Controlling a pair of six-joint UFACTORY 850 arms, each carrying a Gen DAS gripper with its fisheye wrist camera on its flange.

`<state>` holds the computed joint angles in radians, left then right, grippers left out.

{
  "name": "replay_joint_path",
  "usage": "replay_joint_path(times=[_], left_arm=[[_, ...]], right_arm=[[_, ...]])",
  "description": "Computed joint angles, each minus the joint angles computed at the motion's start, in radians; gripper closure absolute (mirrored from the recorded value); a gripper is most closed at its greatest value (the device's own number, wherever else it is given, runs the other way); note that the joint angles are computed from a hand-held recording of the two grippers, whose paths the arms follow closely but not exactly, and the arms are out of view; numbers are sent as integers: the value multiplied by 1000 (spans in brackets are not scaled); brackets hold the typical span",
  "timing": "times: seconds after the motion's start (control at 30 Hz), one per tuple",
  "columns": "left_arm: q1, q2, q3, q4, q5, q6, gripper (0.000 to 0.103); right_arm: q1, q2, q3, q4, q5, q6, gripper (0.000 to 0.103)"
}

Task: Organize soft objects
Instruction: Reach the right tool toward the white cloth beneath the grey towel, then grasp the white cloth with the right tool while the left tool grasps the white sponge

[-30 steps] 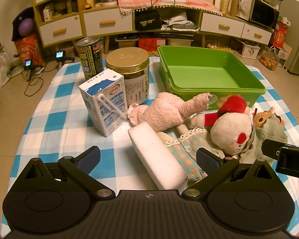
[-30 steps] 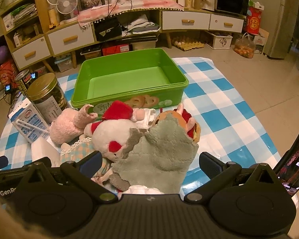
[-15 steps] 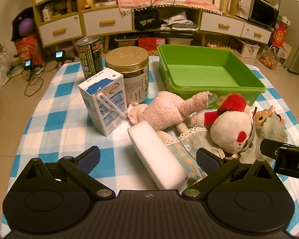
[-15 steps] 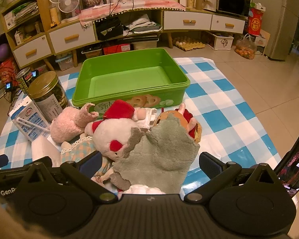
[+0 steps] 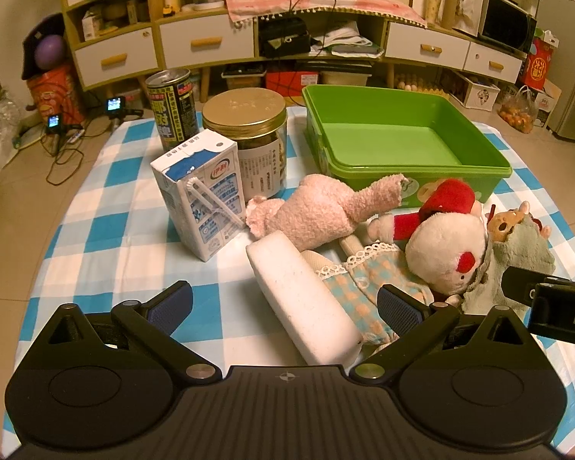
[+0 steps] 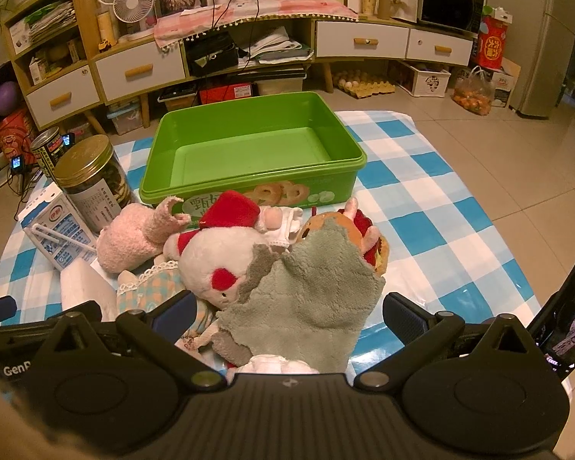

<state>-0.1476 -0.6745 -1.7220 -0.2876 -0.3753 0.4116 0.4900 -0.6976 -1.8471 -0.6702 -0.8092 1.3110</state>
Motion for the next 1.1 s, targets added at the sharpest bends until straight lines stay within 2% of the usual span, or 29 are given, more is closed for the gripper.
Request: replay_joint_path(times=[0.37,0.57,0.7,0.87,1.1], left_arm=[[1,-3,-5,-8,-8,15,5],[11,-30,-58,-102,-78,148,5],[17,-34,-66,-177,-87,258,5],[20,-18,-38,-244,-56,377,5],[52,-66,-98,-279,-181,385,6]], right_arm=[[0,-1,-1,0,-1,0,14],[-2,1,0,2,7,-11,14],[-19,41,56,-9,92,0,14],[-54,93,136,61,221,-13,14],[-79,109,182,307,271,-269,14]])
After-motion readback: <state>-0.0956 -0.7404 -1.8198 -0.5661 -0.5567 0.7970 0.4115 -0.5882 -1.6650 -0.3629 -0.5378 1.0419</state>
